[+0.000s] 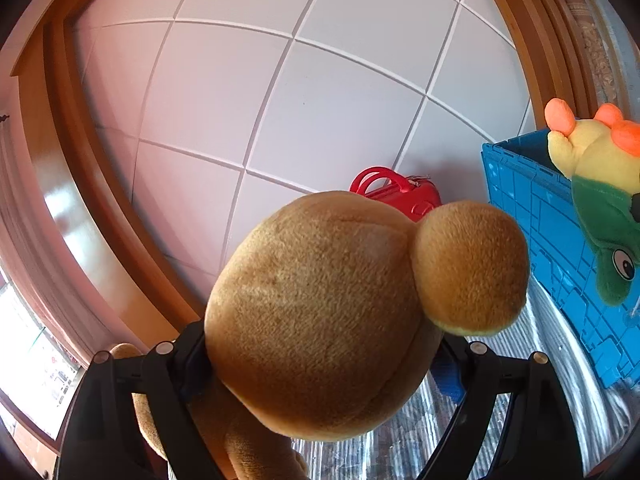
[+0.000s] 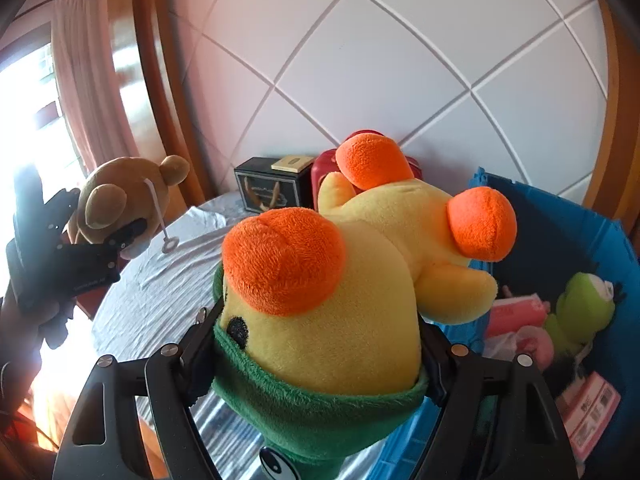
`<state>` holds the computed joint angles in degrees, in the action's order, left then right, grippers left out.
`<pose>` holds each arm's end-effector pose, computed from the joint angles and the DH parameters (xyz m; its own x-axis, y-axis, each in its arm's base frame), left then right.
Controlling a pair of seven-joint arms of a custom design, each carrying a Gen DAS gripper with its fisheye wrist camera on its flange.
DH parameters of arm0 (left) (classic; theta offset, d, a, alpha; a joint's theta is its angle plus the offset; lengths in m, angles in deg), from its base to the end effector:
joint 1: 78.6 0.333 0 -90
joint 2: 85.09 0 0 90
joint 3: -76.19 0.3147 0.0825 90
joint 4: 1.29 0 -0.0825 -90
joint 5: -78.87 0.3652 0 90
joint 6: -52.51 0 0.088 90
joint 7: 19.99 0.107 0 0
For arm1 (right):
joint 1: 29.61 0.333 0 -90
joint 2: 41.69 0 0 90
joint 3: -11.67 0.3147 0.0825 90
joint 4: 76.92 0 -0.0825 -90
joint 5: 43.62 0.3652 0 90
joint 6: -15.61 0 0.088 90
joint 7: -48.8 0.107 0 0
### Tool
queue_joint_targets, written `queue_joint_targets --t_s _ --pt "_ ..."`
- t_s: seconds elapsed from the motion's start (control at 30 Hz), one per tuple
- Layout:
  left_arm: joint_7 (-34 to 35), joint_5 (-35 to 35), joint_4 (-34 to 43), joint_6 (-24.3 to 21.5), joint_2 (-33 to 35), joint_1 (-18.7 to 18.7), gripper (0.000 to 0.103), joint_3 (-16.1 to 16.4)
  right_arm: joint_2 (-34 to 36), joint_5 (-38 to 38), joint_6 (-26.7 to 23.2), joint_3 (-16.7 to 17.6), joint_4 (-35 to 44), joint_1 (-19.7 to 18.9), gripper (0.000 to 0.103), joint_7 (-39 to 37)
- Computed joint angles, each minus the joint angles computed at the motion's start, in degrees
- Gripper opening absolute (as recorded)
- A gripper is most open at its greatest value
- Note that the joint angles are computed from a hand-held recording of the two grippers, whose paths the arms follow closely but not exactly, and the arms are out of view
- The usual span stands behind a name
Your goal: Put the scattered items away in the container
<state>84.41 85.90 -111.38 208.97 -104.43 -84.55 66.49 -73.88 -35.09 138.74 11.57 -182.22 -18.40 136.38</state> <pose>0.4516 -0.1519 0.7678 -0.3397 -0.8538 -0.3946 -0.2830 0.4929 -0.8228 0.3581 0.0762 0.8274 0.2602 -0.9592 -0.1106 -0.6375 -0.0847 -0.7658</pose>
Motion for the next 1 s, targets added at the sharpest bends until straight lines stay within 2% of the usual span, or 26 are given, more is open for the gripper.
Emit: queue_joint_targets --t_s 0.2,0.47,0.7,1.0 --pt "-2.0 1.8 4.4 -1.0 2.1 -1.4 0.088 -3.0 -2.4 0.3 -1.1 -2.5 -0.1 -1.0 0.079 -2.3" --pt "-3.3 3.6 10.7 -2.4 6.5 -5.4 0.088 -5.9 -4.3 1.2 -2.1 -5.9 -0.4 -3.8 0.080 -4.7" --pt "-2.8 4.1 17.3 -3.7 11.7 -9.8 0.088 -7.6 -5.6 1.5 -1.6 -8.6 -1.9 -6.9 0.080 -5.9" --pt "-0.7 3.7 29.4 -8.2 20.5 -16.2 0.088 -9.3 -7.1 2.0 -2.3 -12.7 -3.3 -10.8 0.080 -8.4"
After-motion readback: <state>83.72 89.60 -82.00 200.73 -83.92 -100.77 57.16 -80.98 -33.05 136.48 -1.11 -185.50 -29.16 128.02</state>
